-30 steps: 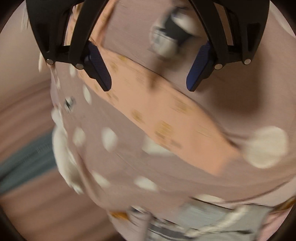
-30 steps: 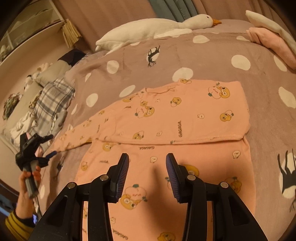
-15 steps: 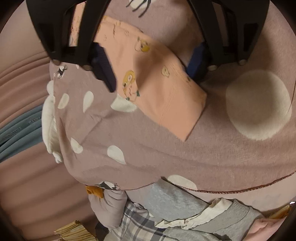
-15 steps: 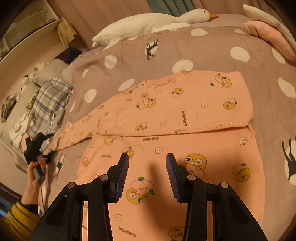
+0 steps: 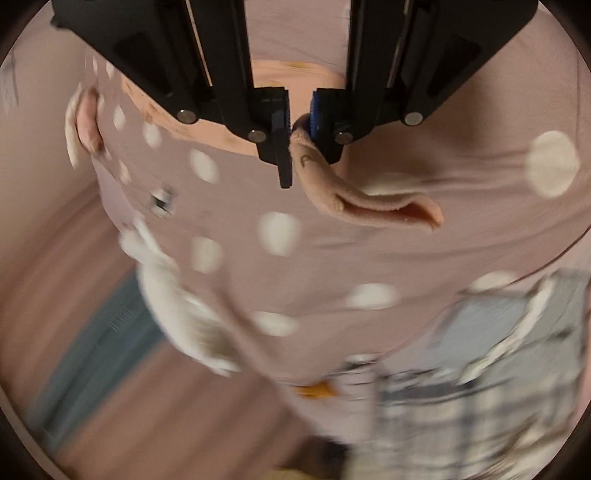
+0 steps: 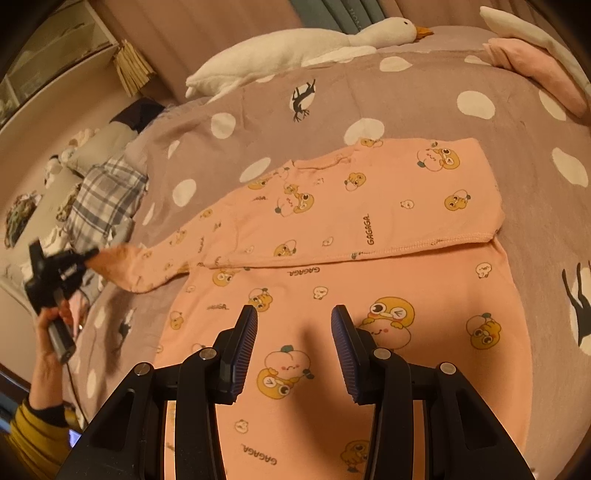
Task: Fold small clothes
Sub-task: 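Fold the held sleeve across the shirt body with the left gripper, then release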
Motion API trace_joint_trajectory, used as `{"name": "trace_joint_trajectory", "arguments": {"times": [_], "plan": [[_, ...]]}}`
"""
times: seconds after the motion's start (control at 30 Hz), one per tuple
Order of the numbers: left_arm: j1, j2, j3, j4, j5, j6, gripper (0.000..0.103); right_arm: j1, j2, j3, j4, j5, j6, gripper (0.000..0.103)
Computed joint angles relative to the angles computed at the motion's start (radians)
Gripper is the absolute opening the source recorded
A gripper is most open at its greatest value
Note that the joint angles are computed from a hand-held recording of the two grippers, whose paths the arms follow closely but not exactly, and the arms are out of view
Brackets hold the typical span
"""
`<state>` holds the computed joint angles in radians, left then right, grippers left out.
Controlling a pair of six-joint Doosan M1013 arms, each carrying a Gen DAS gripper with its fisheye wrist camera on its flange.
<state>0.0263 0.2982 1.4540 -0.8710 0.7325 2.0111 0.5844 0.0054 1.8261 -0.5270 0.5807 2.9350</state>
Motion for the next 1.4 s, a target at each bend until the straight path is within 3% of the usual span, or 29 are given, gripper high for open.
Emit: {"name": "trace_joint_trajectory", "arguments": {"times": [0.13, 0.27, 0.5, 0.57, 0.63, 0.67, 0.8, 0.87, 1.0, 1.2, 1.4], "plan": [[-0.088, -0.022, -0.011, -0.022, 0.062, 0.066, 0.004, 0.012, -0.026, 0.022, -0.060, -0.006, 0.064, 0.043], [-0.197, -0.039, -0.002, 0.006, 0.076, 0.102, 0.004, 0.025, -0.056, 0.046, -0.128, 0.021, 0.135, 0.043], [-0.367, -0.028, 0.027, 0.174, 0.077, 0.028, 0.008, 0.033, -0.116, 0.112, -0.197, 0.058, 0.264, 0.043], [-0.407, -0.010, 0.027, 0.248, 0.107, -0.028, 0.019, 0.030, -0.133, 0.132, -0.201, 0.065, 0.300, 0.043], [-0.426, 0.012, 0.018, 0.292, 0.152, -0.062, 0.055, 0.026, -0.146, 0.145, -0.201, 0.065, 0.321, 0.043], [-0.437, 0.017, 0.022, 0.314, 0.165, -0.072, 0.061, 0.025, -0.153, 0.153, -0.203, 0.065, 0.335, 0.043], [-0.434, -0.004, 0.048, 0.264, 0.190, 0.013, 0.065, 0.024, -0.164, 0.164, -0.217, 0.064, 0.360, 0.043], [-0.412, -0.028, 0.070, 0.197, 0.203, 0.116, 0.074, 0.019, -0.160, 0.161, -0.214, 0.055, 0.356, 0.043], [-0.365, -0.086, 0.136, 0.150, 0.127, 0.211, 0.082, 0.004, -0.142, 0.143, -0.181, 0.016, 0.288, 0.043], [-0.265, -0.119, 0.189, 0.192, 0.083, 0.171, 0.082, -0.062, -0.078, 0.097, -0.009, -0.066, 0.100, 0.043], [-0.175, -0.127, 0.230, 0.194, 0.081, 0.102, 0.082, -0.102, 0.001, 0.020, 0.048, -0.016, -0.016, 0.043]]}}
